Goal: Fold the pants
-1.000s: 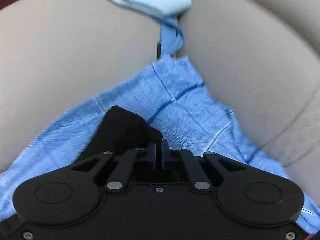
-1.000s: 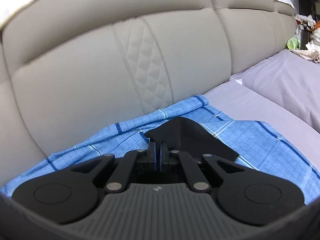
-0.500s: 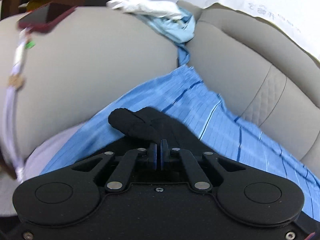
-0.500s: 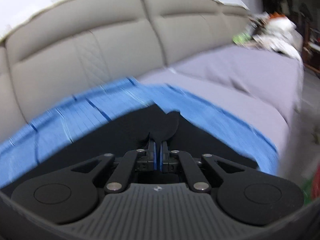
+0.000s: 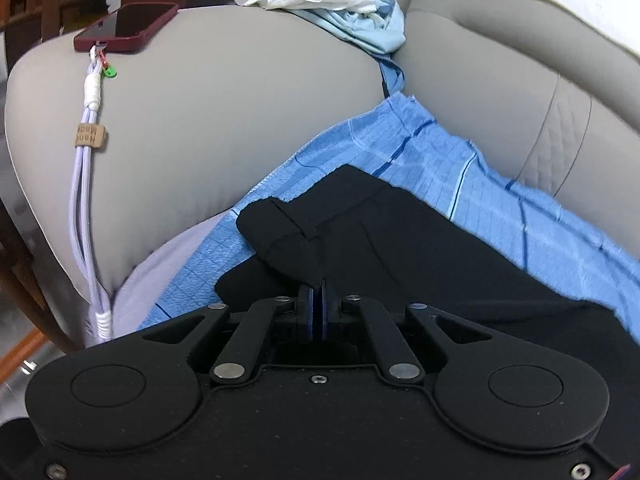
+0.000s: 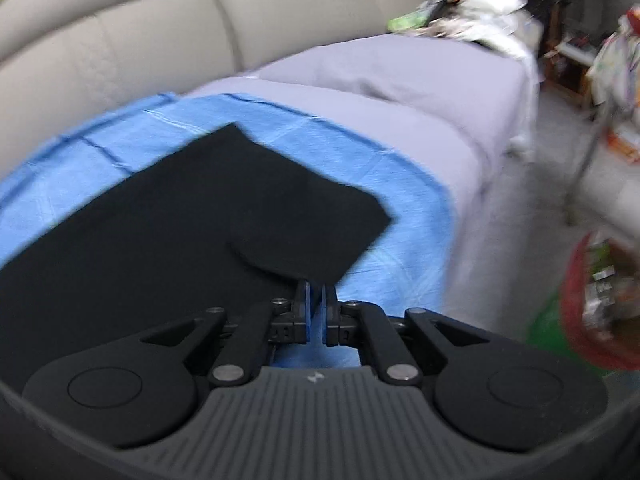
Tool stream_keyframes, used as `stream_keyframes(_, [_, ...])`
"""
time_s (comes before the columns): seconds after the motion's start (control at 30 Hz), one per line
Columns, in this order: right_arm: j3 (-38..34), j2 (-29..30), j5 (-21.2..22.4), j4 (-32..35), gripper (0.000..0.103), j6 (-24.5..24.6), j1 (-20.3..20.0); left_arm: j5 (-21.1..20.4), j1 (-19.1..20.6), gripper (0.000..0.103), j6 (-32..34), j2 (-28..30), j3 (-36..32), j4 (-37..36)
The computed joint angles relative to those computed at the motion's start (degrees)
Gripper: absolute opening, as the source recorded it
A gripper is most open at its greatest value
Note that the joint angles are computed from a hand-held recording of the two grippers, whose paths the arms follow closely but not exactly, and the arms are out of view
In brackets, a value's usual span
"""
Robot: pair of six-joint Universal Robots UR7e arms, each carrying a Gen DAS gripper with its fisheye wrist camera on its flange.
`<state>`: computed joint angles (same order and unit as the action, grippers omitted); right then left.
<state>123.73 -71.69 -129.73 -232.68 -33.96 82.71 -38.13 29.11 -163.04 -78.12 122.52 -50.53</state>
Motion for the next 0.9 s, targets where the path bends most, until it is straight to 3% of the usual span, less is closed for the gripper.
stream_keyframes(0.1, [0.0,-0.9,-0.1,1.2,0.012,1.9,-1.4,-0.4,0.8,0.006,4.0,-0.4,0.8,-3.5])
stream_keyframes(0.13, [0.0,-1.1,-0.3,1.4,0.018,2.8,-1.5,-0.6,0.8,0.009,5.3,-0.8,1.2,-5.0])
stream_keyframes(0.27, [-1.4,2.5,-0.8,-6.6,0.077,-6.1,1.0,-1.0,-1.3,0.028,4.6,-1.3,2.5,-5.3])
stream_keyframes(0.3, [-1.3,3.1,0.3,-8.4,0.081,-8.2,1.6,-1.5,-2.3,0.039,3.1,-0.6,2.0,-3.2])
stream_keyframes(0.37, [-1.1,3.9,2.6,-9.5,0.081,-10.5,3.3,-2.7,-4.0,0.044,-0.1,1.1,0.4,1.9])
stream_keyframes(0.47, [1.0,3.0,9.4,-3.9,0.086,-7.1,5.2,-2.4,-6.1,0.050,-5.2,3.0,-2.5,11.3])
stream_keyframes(0.53, [2.5,2.9,15.5,1.5,0.087,-6.2,6.4,-0.1,-5.8,0.051,-5.9,3.0,-4.0,15.4])
stream_keyframes(0.67, [3.9,6.6,28.2,11.3,0.088,-11.2,8.5,8.8,-1.3,0.045,-3.3,1.3,-5.5,18.0])
stream_keyframes(0.8, [1.2,13.4,33.8,21.4,0.088,-15.0,12.2,18.0,6.6,0.034,9.8,-2.1,-4.8,8.5])
stream_keyframes(0.9, [-2.8,18.7,35.5,27.8,0.087,-17.1,14.9,20.7,12.7,0.027,18.8,-1.2,-4.7,1.4])
